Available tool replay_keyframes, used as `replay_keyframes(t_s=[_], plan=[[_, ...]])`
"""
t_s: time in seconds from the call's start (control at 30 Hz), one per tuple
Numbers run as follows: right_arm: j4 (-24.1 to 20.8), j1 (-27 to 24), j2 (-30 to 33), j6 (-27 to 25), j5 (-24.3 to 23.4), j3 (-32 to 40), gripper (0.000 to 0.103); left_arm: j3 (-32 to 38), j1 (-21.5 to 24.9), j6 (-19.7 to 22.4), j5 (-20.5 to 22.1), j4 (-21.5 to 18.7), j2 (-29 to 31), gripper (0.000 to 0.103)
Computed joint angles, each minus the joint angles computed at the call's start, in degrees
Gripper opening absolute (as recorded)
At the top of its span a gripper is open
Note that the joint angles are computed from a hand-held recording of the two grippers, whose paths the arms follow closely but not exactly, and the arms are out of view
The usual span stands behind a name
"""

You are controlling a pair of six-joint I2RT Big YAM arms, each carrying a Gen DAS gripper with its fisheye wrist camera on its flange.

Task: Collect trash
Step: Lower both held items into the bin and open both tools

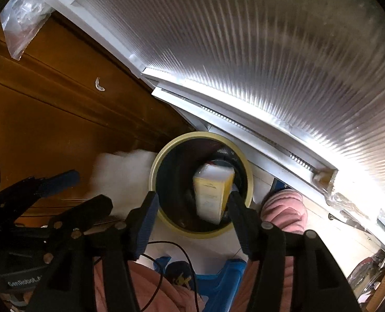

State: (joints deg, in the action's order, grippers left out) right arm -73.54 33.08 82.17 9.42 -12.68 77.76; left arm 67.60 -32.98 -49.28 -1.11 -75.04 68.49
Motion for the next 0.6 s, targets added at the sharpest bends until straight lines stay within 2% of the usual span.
replay_keyframes(t_s=[0.27, 0.6], plan=[[-0.71, 0.36, -2.91, 0.06, 0.92, 0.65, 0.056, 2.66, -1.52, -0.48, -1.82, -3.55, -1.1, 0.083], [-2.63, 1.32, -7.48, 1.61, 2.4, 1.39, 0.056, 9.52, -6.09, -2.6, -5.24, -9.15, -1.91, 0.089]])
